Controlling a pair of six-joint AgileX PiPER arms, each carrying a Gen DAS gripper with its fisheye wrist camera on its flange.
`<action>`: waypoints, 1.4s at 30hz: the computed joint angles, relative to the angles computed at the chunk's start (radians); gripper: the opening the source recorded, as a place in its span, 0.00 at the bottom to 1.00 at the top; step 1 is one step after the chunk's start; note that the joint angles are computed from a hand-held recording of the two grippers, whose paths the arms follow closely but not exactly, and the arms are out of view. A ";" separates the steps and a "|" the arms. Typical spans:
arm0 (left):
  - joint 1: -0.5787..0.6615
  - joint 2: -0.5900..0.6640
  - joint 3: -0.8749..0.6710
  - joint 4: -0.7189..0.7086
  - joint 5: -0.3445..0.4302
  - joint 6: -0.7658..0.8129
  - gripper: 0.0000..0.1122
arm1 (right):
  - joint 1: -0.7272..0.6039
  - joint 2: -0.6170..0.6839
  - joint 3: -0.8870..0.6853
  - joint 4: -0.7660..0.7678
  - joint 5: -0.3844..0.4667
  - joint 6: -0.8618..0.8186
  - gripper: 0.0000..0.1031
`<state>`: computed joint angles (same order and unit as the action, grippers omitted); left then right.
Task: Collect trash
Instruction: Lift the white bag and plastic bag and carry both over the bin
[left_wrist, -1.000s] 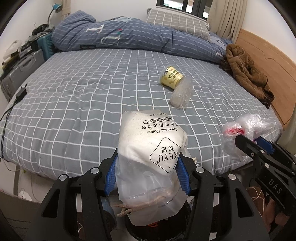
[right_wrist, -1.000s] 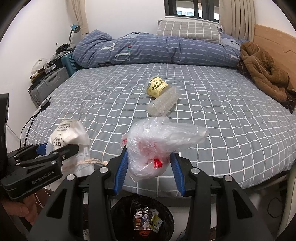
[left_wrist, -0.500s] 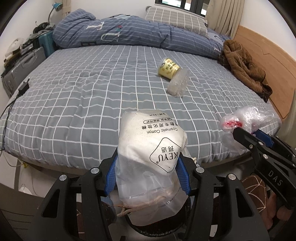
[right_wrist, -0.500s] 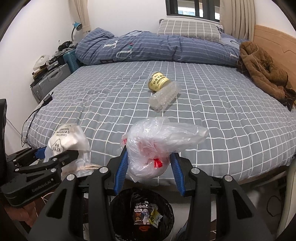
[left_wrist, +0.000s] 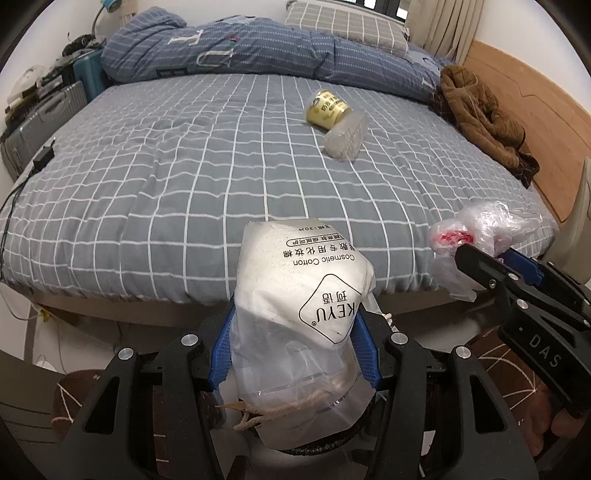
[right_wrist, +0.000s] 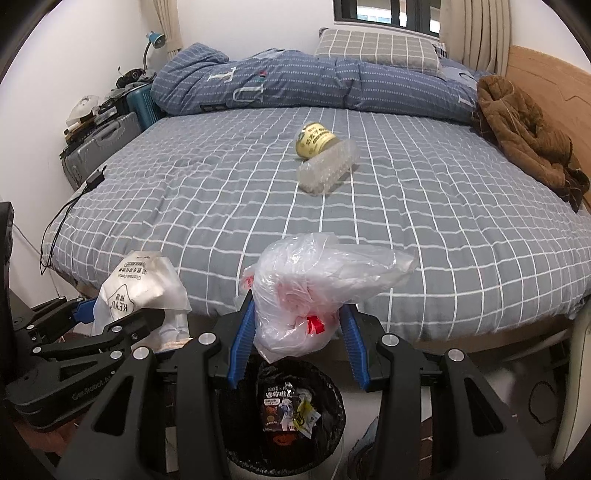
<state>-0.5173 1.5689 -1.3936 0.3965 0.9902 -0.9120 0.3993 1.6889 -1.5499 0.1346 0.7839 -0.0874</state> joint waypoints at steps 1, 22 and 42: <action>-0.004 -0.005 0.013 0.001 -0.005 -0.008 0.48 | 0.002 -0.003 0.009 -0.002 -0.002 0.002 0.41; -0.003 -0.041 0.236 -0.037 -0.123 -0.082 0.48 | 0.024 -0.003 0.171 -0.006 -0.062 0.023 0.41; 0.066 0.023 0.396 -0.083 -0.273 -0.067 0.48 | 0.032 0.124 0.235 0.010 -0.118 0.005 0.41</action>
<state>-0.4516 1.5918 -0.9981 0.3134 0.7169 -0.9788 0.4311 1.8133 -1.3150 0.1446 0.6664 -0.0823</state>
